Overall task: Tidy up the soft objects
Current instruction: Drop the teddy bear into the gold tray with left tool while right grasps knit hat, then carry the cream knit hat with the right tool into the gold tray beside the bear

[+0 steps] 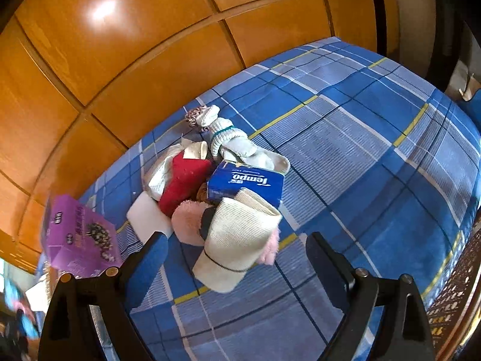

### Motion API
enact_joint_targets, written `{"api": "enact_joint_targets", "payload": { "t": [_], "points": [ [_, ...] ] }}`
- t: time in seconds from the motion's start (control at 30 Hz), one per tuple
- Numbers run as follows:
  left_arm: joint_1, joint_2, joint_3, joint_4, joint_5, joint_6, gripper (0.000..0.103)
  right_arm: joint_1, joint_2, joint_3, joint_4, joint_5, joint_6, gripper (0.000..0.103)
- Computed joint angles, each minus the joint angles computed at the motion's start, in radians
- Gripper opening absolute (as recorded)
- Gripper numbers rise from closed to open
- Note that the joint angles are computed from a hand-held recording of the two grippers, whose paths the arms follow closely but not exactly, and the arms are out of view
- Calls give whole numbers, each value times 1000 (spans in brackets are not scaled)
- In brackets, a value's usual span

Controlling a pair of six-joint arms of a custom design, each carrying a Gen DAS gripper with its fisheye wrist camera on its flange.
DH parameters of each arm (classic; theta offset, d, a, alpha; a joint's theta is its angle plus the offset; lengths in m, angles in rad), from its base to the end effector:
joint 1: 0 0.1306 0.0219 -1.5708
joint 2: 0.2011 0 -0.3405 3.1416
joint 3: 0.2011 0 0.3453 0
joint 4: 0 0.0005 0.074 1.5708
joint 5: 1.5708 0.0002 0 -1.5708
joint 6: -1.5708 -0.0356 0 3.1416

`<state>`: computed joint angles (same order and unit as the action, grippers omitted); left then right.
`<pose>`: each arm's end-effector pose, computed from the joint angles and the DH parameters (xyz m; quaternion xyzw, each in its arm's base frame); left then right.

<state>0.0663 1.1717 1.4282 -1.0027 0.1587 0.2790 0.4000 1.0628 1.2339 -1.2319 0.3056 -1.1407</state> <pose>0.3685 0.0183 0.4778 -0.1256 0.9052 -0.1146 0.3895 0.2916 0.1111 0.4197 0.3820 0.8776 0.0679 0.2815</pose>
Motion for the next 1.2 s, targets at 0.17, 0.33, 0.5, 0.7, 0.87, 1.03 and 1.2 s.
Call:
{"api": "enact_joint_targets", "payload": {
  "t": [0.17,0.33,0.5,0.7,0.87,1.03,1.2],
  "points": [
    [13,-57,-128,11,-28,9,32,0,64,14,-12,24,5,94],
    [5,-67,-171,11,-39,-19,44,-5,85,3,-10,33,35,67],
    [-15,-91,-179,2,-61,-39,70,-22,63,-36,23,-1,25,52],
    [-45,-165,-221,21,-89,-102,77,-1,37,-25,27,23,37,50],
    [-66,-197,-235,17,-86,-132,78,36,44,47,-20,101,89,50],
    [-80,-215,-234,5,-44,-153,78,2,106,155,-53,109,168,50],
    [-92,-238,-226,-6,-41,-173,80,-35,287,385,-120,139,280,50]
  ]
}}
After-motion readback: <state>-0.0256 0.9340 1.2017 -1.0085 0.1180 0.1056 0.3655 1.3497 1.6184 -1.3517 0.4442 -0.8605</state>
